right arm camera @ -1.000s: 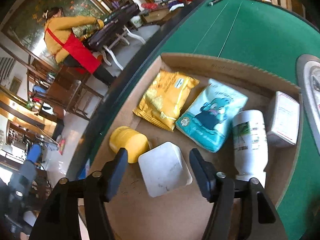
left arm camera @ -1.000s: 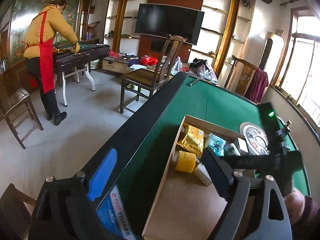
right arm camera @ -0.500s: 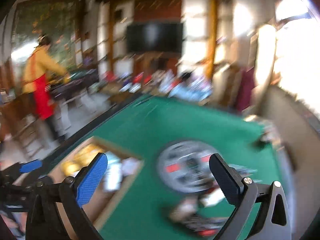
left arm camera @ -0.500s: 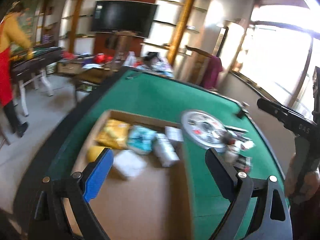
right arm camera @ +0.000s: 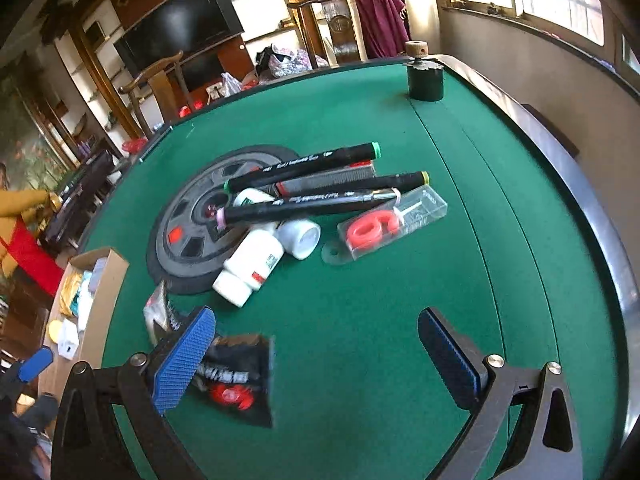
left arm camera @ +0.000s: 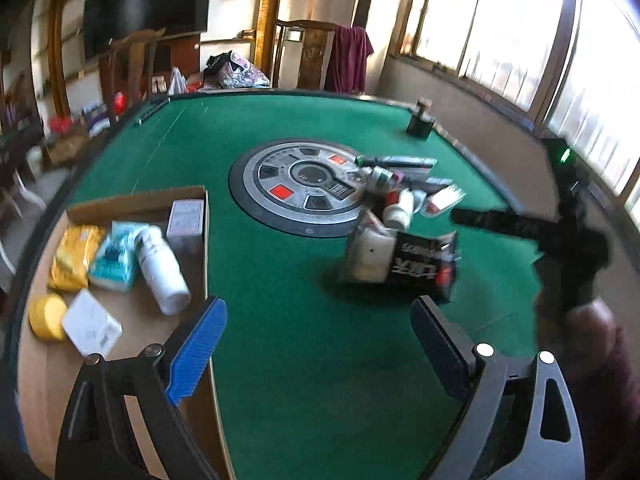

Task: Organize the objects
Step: 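Move both tools back over the items on the table, then grasp the black snack bag with the right tool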

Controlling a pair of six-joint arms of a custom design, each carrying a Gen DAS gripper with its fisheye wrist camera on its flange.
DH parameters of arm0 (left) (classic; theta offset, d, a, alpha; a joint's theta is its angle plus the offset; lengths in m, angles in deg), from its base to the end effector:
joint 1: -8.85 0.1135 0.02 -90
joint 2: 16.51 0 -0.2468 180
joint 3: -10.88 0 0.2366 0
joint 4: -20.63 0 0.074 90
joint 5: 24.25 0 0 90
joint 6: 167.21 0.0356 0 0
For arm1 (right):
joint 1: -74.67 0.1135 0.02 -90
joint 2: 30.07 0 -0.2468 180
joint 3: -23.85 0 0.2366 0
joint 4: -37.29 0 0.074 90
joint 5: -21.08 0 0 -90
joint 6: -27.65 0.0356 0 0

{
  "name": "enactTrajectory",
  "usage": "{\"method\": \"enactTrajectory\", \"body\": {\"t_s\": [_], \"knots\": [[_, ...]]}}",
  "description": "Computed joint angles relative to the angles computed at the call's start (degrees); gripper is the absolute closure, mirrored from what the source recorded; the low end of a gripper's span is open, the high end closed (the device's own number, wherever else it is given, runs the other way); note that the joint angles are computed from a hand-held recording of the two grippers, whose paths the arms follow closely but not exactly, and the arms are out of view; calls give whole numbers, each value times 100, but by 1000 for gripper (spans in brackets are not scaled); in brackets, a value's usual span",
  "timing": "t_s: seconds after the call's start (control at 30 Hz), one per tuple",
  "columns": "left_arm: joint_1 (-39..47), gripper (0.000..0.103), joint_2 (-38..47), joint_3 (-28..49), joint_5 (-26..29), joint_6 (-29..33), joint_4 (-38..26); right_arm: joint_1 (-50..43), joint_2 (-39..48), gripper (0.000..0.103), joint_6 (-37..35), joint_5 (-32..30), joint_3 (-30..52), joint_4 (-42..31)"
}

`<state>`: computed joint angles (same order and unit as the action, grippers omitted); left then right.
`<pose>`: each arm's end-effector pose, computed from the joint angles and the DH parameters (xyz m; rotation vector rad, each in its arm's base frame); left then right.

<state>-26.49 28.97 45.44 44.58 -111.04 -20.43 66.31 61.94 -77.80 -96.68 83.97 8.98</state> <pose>0.1260 -0.0736 0.1602 -0.1225 2.3951 -0.0998 0.2814 -0.0246 0.1436 -0.3187 2.4852 0.4673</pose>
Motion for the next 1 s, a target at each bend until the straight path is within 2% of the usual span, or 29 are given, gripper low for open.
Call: {"method": "enactTrajectory", "body": {"t_s": [0.07,0.17,0.23,0.33,0.4,0.43,0.47,0.53,0.57,0.6,0.7,0.77,1.0], "knots": [[-83,10,783,208,-224,-14,231,27,124,0,-100,-314,125,-108],[60,10,955,289,-122,-108,284,387,-84,0,-552,-577,-4,-195],[259,10,753,270,38,-154,197,890,-457,0,-949,-243,-288,-52],[522,10,424,224,167,-279,-64,1668,-802,0,-1149,381,-600,246],[732,10,209,201,296,-304,-268,2048,-699,1,-1181,699,-641,411],[793,10,148,206,317,-306,-343,2362,-584,4,-1125,1090,-742,709],[862,10,120,230,321,-285,-404,2549,-452,8,-1108,1394,-762,949],[950,10,129,330,300,-227,-505,2804,-238,47,-1125,1841,-865,1261],[959,10,169,381,307,-202,-507,2791,-112,52,-1074,1821,-784,1138],[932,10,237,438,314,-169,-469,2715,-87,67,-1024,1734,-755,1030],[660,10,703,651,191,-82,-206,2207,-195,69,-952,1459,-808,886],[439,10,1157,796,95,37,117,1430,-220,69,-1024,984,-758,576],[202,10,3495,1710,235,615,1670,-637,351,69,-1353,5,-397,262]]}}
